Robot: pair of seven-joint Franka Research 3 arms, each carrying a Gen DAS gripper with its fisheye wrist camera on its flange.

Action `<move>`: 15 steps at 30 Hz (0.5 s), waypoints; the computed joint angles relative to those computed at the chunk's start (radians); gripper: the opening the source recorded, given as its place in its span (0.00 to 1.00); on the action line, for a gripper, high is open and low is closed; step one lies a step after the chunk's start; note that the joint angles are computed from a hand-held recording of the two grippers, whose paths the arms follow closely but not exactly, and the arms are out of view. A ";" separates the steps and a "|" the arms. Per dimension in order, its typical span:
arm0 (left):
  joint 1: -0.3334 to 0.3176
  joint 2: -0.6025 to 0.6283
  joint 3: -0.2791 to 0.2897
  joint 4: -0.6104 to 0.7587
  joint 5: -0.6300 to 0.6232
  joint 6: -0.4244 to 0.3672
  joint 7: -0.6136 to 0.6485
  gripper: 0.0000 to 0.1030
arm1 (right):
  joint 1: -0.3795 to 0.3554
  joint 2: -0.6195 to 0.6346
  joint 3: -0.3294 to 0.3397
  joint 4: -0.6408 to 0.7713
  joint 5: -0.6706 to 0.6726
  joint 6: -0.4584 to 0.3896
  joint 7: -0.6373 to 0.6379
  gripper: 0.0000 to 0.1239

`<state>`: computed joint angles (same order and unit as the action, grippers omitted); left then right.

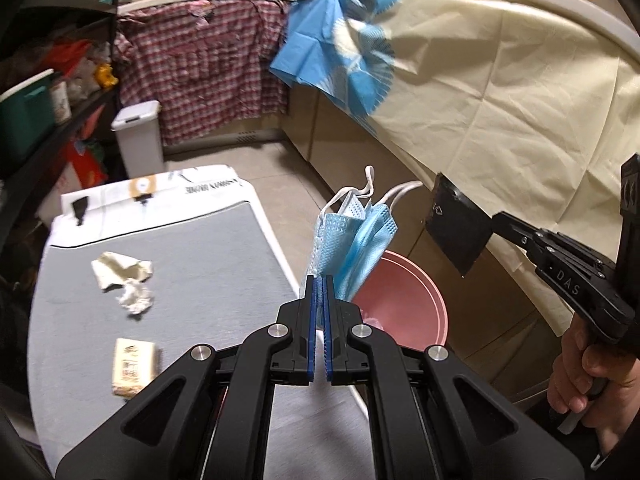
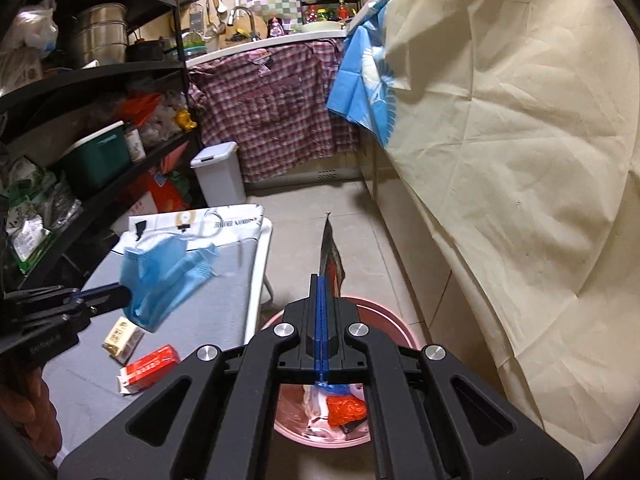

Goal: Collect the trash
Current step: 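Carry the face mask and black pouch over the pink bucket with both grippers, then open both grippers to drop the mask and pouch into the bucket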

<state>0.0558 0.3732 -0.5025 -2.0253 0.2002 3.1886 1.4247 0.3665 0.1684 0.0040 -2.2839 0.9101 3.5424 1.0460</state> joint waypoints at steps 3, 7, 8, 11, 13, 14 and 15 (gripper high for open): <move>-0.083 0.032 0.066 0.043 0.023 -0.018 -0.011 0.03 | 0.018 0.014 -0.020 0.020 0.055 -0.012 -0.044 0.00; -0.152 0.082 0.117 0.109 0.034 -0.051 -0.021 0.03 | 0.058 0.040 -0.061 0.066 0.160 -0.041 -0.142 0.00; -0.161 0.094 0.122 0.124 0.034 -0.059 -0.022 0.03 | 0.069 0.047 -0.072 0.079 0.188 -0.049 -0.170 0.00; -0.182 0.123 0.139 0.160 0.034 -0.075 -0.024 0.03 | 0.108 0.069 -0.113 0.120 0.289 -0.073 -0.264 0.00; -0.185 0.141 0.141 0.181 0.031 -0.086 -0.020 0.03 | 0.134 0.082 -0.144 0.148 0.362 -0.096 -0.332 0.00; -0.191 0.146 0.146 0.188 0.031 -0.090 -0.020 0.03 | 0.153 0.090 -0.165 0.162 0.407 -0.107 -0.371 0.00; -0.197 0.153 0.152 0.196 0.032 -0.095 -0.020 0.03 | 0.170 0.097 -0.184 0.178 0.453 -0.118 -0.412 0.00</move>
<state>-0.1409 0.5259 -0.3504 -1.8293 0.2321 3.0938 1.4050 0.5365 0.2653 -0.1801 -2.1056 1.3629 3.4247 0.6342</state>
